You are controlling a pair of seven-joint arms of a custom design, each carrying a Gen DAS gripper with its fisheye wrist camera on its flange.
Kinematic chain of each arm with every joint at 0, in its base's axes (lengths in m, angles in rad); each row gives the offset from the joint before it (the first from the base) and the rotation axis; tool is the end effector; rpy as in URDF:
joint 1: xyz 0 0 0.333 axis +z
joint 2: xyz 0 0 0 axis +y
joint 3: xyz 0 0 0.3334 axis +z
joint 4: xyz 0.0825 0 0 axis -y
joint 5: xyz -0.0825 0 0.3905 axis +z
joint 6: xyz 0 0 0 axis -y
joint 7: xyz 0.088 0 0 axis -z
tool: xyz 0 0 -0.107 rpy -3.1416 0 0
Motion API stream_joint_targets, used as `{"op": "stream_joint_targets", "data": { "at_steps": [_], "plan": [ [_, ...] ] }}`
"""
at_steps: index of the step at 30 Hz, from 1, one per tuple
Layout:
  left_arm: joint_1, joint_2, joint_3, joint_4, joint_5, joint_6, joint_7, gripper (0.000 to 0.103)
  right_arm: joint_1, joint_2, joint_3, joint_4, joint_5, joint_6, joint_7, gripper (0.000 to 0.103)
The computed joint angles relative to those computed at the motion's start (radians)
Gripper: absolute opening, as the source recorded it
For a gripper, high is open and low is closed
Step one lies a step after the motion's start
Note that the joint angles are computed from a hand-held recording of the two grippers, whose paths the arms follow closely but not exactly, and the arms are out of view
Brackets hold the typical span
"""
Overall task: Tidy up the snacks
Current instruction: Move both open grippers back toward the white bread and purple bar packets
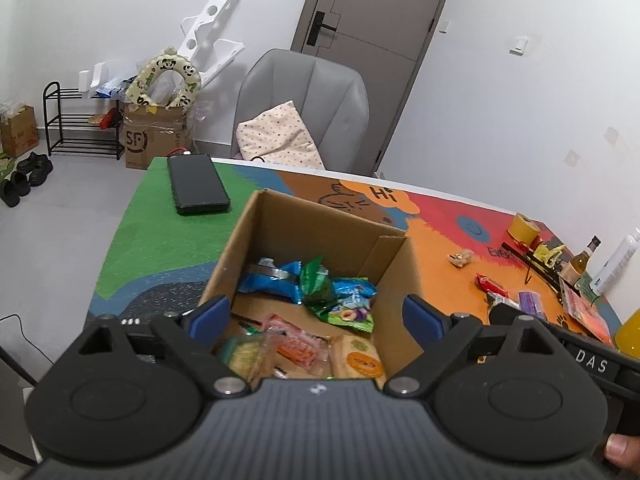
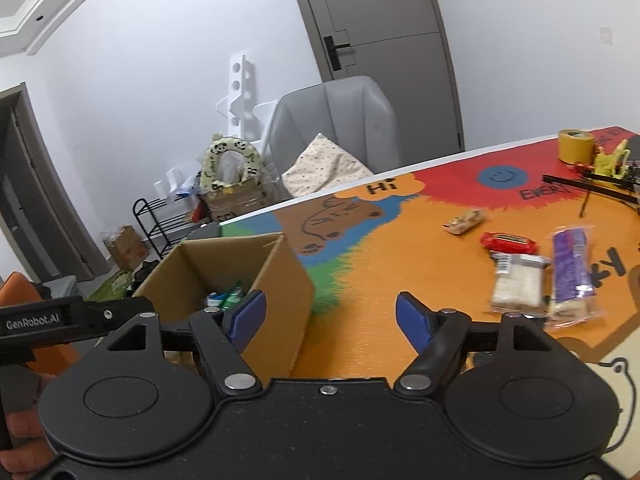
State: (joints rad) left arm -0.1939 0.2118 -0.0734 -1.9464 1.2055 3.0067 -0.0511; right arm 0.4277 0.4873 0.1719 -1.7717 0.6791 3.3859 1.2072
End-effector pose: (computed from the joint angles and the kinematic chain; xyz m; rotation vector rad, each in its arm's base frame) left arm 0.5943 -0.2303 0.4516 -1.9116 1.5231 -1.0559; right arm 0.6287 0.3199 0.4175 -1.5891 1.3808 -0.4948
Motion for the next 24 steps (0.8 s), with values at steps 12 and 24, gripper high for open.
{"op": "stream_joint_targets", "data": {
  "at_steps": [12,24],
  "plan": [
    [-0.032,0.069,-0.017,0.077,-0.117,0.016,0.155,0.097,-0.039,-0.021,0.003,-0.047,0.004,0.017,0.018,0.077],
    [-0.092,0.159,-0.032,0.182,-0.267,-0.001,0.35,0.097,-0.13,-0.057,0.036,-0.128,-0.019,0.044,0.068,0.081]
  ]
}}
